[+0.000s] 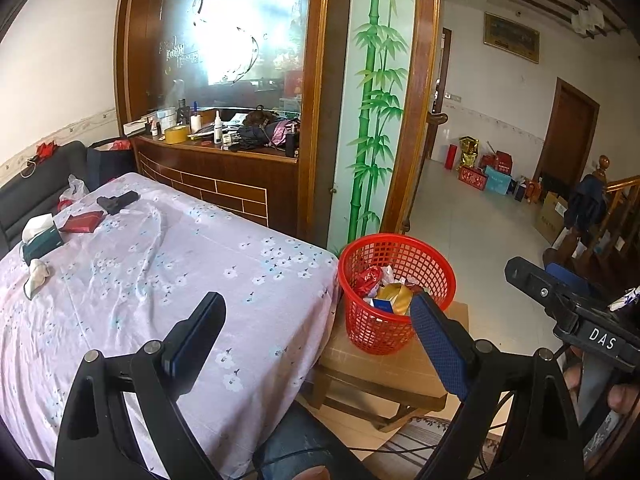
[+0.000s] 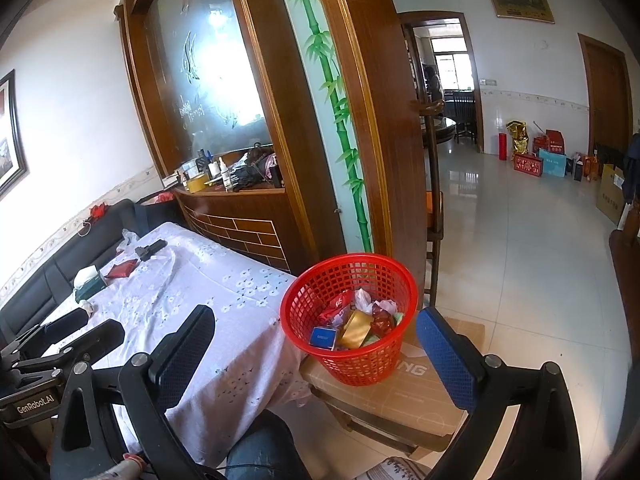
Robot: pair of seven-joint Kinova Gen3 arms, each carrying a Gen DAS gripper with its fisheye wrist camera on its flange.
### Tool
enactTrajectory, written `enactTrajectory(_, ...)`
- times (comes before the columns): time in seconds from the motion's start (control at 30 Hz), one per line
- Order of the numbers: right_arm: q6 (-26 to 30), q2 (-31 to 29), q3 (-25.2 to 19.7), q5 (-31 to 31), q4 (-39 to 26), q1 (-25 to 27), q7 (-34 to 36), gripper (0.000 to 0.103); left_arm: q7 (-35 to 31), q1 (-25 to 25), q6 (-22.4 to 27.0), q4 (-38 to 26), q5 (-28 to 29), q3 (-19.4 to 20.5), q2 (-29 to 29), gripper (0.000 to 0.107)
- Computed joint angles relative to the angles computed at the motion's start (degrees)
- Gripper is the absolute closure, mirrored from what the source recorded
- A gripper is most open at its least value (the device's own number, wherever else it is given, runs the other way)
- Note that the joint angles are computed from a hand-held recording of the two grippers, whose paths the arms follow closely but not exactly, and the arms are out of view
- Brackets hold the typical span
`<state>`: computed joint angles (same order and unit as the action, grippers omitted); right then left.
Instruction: Collect trash
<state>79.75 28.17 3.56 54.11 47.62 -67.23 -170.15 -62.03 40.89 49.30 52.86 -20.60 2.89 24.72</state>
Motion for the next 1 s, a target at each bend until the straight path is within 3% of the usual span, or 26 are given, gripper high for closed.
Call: enactTrajectory(1.0,0.1,0.7,0.4,-1.4,-1.5,0.6,1.6,0.001,-0.9,-0.2,1.0,-1.1,0.9,0.2,0.3,0.015)
